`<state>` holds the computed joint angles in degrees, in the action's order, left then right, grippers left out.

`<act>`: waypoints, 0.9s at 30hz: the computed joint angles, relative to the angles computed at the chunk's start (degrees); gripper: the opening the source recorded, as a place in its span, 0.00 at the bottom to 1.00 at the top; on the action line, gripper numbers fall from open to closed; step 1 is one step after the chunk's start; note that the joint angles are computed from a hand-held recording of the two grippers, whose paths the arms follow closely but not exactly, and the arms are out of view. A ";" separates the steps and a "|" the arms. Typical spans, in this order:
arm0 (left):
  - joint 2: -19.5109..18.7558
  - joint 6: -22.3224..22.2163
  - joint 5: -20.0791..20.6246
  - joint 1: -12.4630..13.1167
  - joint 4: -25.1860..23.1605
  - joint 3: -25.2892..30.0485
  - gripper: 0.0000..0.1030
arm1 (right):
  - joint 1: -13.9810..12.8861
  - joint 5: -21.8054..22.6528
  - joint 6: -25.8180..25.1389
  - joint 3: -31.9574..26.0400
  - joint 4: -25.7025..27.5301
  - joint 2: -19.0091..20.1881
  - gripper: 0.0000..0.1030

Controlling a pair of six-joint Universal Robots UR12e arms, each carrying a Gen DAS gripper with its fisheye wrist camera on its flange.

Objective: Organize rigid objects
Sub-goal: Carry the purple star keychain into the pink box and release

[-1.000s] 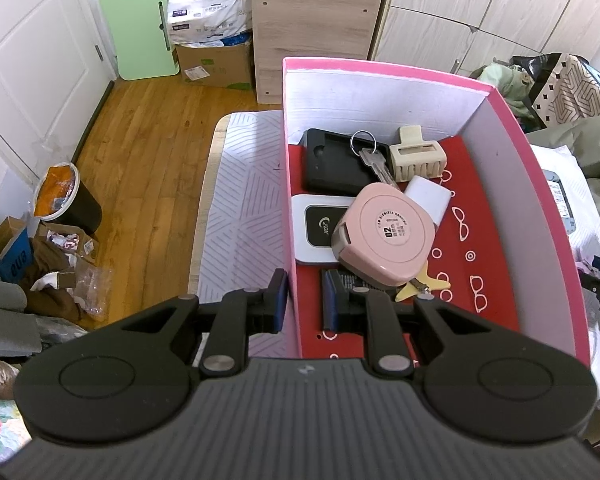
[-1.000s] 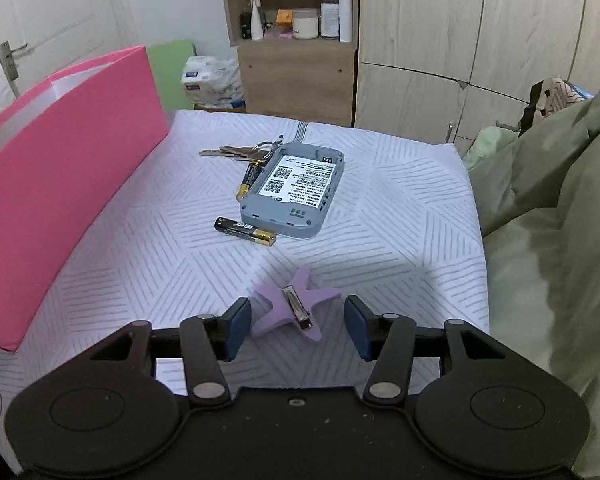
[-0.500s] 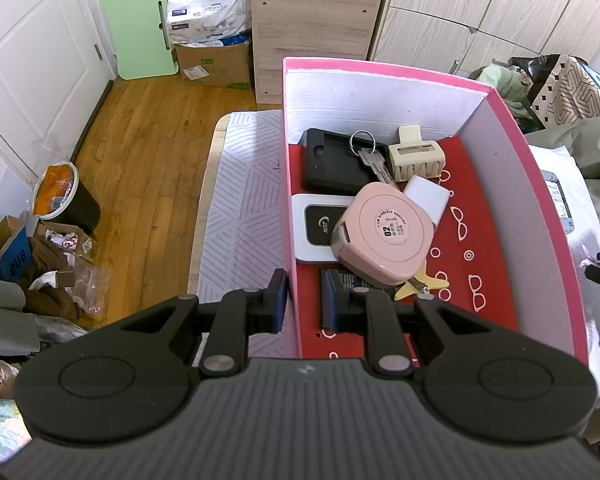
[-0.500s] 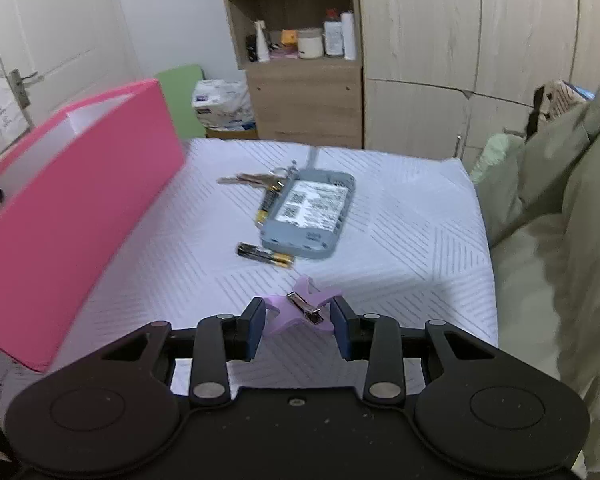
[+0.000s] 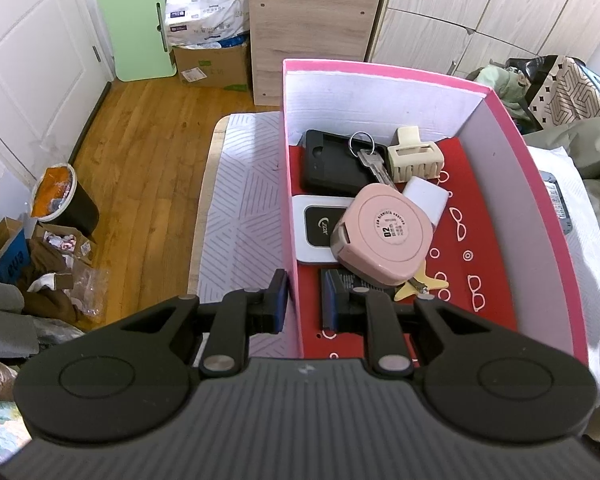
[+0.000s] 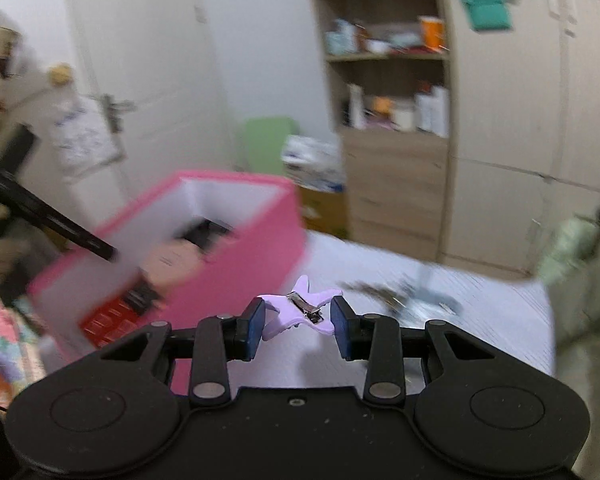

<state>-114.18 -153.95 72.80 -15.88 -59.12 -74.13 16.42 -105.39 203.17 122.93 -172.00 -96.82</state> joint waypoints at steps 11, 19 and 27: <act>0.37 -0.30 0.68 0.06 2.03 -1.01 0.06 | -1.26 12.98 -21.11 -11.63 10.42 7.97 0.40; 0.76 -2.43 3.24 -0.55 3.71 -2.53 0.05 | -0.93 12.42 -27.86 -15.66 18.10 12.08 0.40; 0.86 -2.71 3.51 -0.58 3.42 -2.31 0.06 | -0.54 9.95 -24.22 -15.40 14.85 12.98 0.53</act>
